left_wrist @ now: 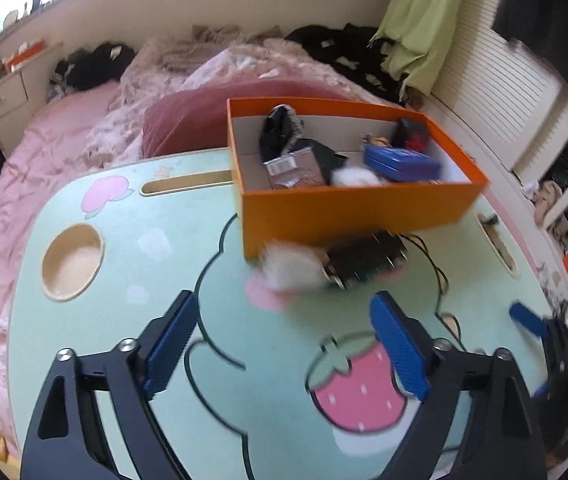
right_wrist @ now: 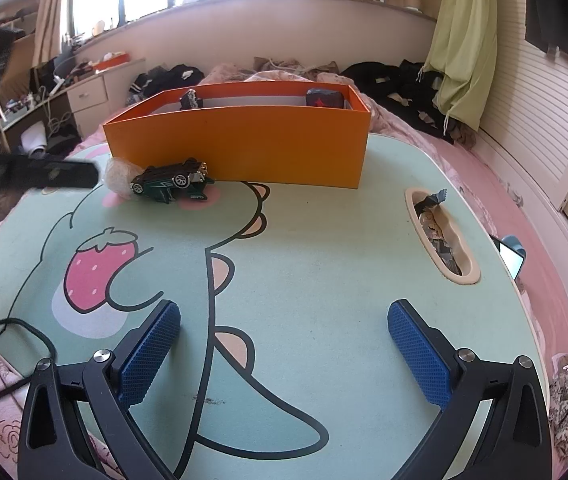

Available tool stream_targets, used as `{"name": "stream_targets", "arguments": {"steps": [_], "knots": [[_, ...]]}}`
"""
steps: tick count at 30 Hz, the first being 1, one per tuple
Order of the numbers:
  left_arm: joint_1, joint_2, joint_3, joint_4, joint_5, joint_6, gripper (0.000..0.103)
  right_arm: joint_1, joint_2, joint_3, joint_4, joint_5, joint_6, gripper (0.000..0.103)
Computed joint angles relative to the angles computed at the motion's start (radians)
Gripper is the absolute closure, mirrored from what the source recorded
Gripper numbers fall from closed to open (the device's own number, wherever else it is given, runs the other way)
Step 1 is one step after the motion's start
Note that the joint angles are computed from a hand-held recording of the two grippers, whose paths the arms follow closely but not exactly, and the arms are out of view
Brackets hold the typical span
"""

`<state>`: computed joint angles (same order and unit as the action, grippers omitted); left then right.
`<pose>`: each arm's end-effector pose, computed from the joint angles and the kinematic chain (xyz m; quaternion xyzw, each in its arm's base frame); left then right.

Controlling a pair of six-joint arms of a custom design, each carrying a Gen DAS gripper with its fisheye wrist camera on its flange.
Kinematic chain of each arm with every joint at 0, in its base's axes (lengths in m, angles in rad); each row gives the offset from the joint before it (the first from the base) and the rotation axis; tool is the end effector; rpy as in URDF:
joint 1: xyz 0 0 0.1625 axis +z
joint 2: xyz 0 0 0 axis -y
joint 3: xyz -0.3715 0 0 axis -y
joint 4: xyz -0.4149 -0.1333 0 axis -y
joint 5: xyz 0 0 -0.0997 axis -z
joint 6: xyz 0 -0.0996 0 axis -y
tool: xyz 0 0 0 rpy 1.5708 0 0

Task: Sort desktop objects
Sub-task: 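Carry bubble-wrap bundle in with left gripper while right carries green toy car in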

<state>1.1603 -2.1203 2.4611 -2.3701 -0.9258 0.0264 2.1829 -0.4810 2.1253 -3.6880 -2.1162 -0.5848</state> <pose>0.0488 -0.3720 0.3134 0.1299 0.9173 -0.2705 0.2618 0.3118 -0.3021 -0.1098 0.4753 -0.8091 0.2292 0.2587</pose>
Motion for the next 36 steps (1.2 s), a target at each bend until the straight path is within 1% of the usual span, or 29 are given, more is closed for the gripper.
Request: {"name": "stream_targets", "arguments": {"steps": [1,3,5,7,8,9,10,12,13,15,16,18,20,21,22,23,26,30,31,32,33,34,36], "knots": [[0.030,0.055,-0.034,-0.016,-0.033,-0.005,0.027,0.000,0.001,0.001,-0.002,0.000,0.000,0.000],[0.081,0.126,-0.077,-0.037,-0.087,-0.014,0.034,-0.001,-0.002,0.001,0.001,0.002,-0.002,0.000],[0.120,0.168,-0.101,-0.057,-0.133,-0.019,0.038,-0.001,0.000,0.001,-0.002,0.001,-0.002,0.000],[0.149,0.193,-0.108,-0.078,-0.176,-0.019,0.045,-0.001,0.000,0.001,-0.002,0.001,-0.002,0.000],[0.151,0.186,-0.097,-0.099,-0.174,-0.011,0.049,0.000,0.001,0.001,-0.003,0.001,-0.003,0.000],[0.153,0.181,-0.094,-0.101,-0.176,-0.010,0.064,0.000,0.000,0.000,0.000,0.001,-0.002,0.000],[0.164,0.179,-0.097,-0.095,-0.202,-0.011,0.067,0.001,0.000,-0.001,0.001,0.001,-0.002,0.000],[0.180,0.166,-0.092,-0.107,-0.241,0.004,0.067,0.003,-0.001,-0.003,0.009,-0.001,0.001,0.000],[0.180,0.144,-0.077,-0.116,-0.244,0.015,0.067,0.007,-0.004,-0.006,0.024,-0.005,0.005,0.000],[0.179,0.108,-0.059,-0.119,-0.241,0.027,0.067,0.016,-0.016,-0.016,0.076,-0.005,0.025,0.000],[0.179,0.073,-0.043,-0.115,-0.243,0.032,0.067,0.017,-0.024,-0.020,0.096,0.008,0.031,0.000],[0.183,0.036,-0.034,-0.103,-0.243,0.042,0.067,0.033,-0.039,-0.040,0.147,0.031,0.055,0.000],[0.174,-0.024,-0.013,-0.093,-0.221,0.047,0.067,0.063,-0.039,-0.090,0.221,0.056,0.078,0.000],[0.168,-0.050,-0.005,-0.094,-0.209,0.049,0.067,0.076,-0.027,-0.124,0.253,0.057,0.083,0.000],[0.158,-0.080,0.004,-0.095,-0.193,0.052,0.067,0.096,0.004,-0.184,0.305,0.038,0.099,0.000],[0.150,-0.093,0.007,-0.094,-0.183,0.051,0.067,0.105,0.023,-0.219,0.340,0.027,0.113,0.000],[0.124,-0.137,0.014,-0.090,-0.163,0.057,0.067,0.118,0.096,-0.354,0.507,0.013,0.192,0.000],[0.109,-0.162,0.014,-0.087,-0.163,0.059,0.067,0.118,0.175,-0.475,0.619,-0.025,0.281,0.000],[0.111,-0.159,0.013,-0.091,-0.167,0.060,0.067,0.112,0.178,-0.490,0.663,-0.012,0.310,0.005],[0.113,-0.158,0.010,-0.091,-0.170,0.060,0.067,0.105,0.177,-0.499,0.702,0.008,0.331,0.018],[0.117,-0.155,0.007,-0.090,-0.174,0.059,0.067,0.107,0.180,-0.500,0.698,-0.004,0.322,0.021],[0.122,-0.148,0.005,-0.092,-0.180,0.059,0.067,0.111,0.181,-0.501,0.697,-0.018,0.318,0.027],[0.121,-0.143,0.005,-0.089,-0.178,0.054,0.067,0.105,0.169,-0.486,0.690,-0.005,0.312,0.027]]}}
